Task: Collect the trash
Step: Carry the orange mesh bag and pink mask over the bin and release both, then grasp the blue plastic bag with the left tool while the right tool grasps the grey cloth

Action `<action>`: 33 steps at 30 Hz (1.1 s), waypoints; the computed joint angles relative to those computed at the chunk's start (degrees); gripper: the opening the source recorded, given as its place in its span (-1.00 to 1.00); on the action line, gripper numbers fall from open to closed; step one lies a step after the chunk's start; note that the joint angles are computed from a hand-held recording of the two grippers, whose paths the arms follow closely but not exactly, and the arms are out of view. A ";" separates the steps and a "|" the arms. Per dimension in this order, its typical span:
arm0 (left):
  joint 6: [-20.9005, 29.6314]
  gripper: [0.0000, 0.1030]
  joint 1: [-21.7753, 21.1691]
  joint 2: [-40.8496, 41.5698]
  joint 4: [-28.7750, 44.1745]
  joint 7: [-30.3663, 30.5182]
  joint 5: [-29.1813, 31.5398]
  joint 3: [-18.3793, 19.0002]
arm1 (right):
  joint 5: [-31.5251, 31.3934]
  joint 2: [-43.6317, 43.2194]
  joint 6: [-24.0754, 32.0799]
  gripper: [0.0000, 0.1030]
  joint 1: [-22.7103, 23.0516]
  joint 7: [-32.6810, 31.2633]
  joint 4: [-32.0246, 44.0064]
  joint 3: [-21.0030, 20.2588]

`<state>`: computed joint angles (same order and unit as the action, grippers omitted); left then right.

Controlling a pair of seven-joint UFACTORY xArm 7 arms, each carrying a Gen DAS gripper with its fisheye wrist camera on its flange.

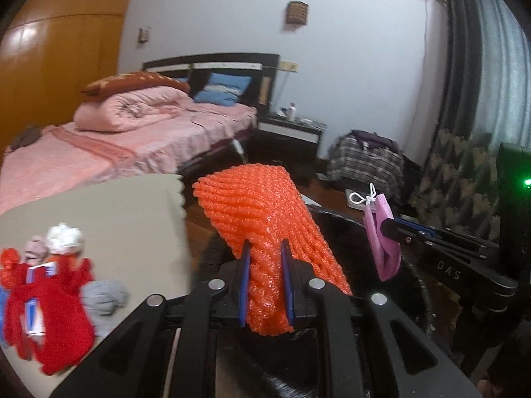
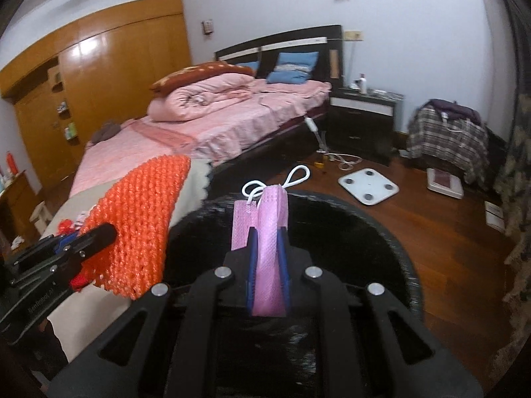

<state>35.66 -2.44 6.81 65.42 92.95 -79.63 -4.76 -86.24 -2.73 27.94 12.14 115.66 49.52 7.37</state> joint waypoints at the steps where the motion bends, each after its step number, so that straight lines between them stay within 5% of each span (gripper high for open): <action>1: 0.07 -0.62 -0.29 0.37 0.18 -0.16 0.14 -0.28 | 0.16 -0.25 0.41 -0.67 -0.02 0.18 -0.48 -0.02; 3: 0.04 -0.34 -0.63 0.99 0.50 -0.14 0.30 -0.65 | 1.10 -0.81 1.63 -0.32 -0.12 0.08 -1.25 0.00; 5: -1.10 -0.05 -0.79 1.41 0.62 0.60 -0.62 -0.92 | 1.27 -1.30 3.27 0.23 -0.04 0.57 -1.70 0.36; 8: -2.16 0.10 -0.45 1.29 0.48 1.01 -1.69 -0.75 | 0.60 -1.58 6.79 0.71 0.67 1.50 -1.92 1.35; 20: -10.27 0.26 5.01 1.79 0.74 7.69 -8.60 3.03 | -3.40 10.23 1.73 0.84 5.66 0.90 12.68 1.33; 25: -15.10 0.26 7.89 3.83 2.99 11.66 -12.54 4.41 | -2.60 19.45 -1.85 0.84 10.10 -4.30 24.81 -0.12; 33: -20.35 0.26 11.96 9.86 9.39 11.44 -13.79 5.03 | 8.68 34.05 -4.33 0.84 14.74 -19.86 42.78 -1.88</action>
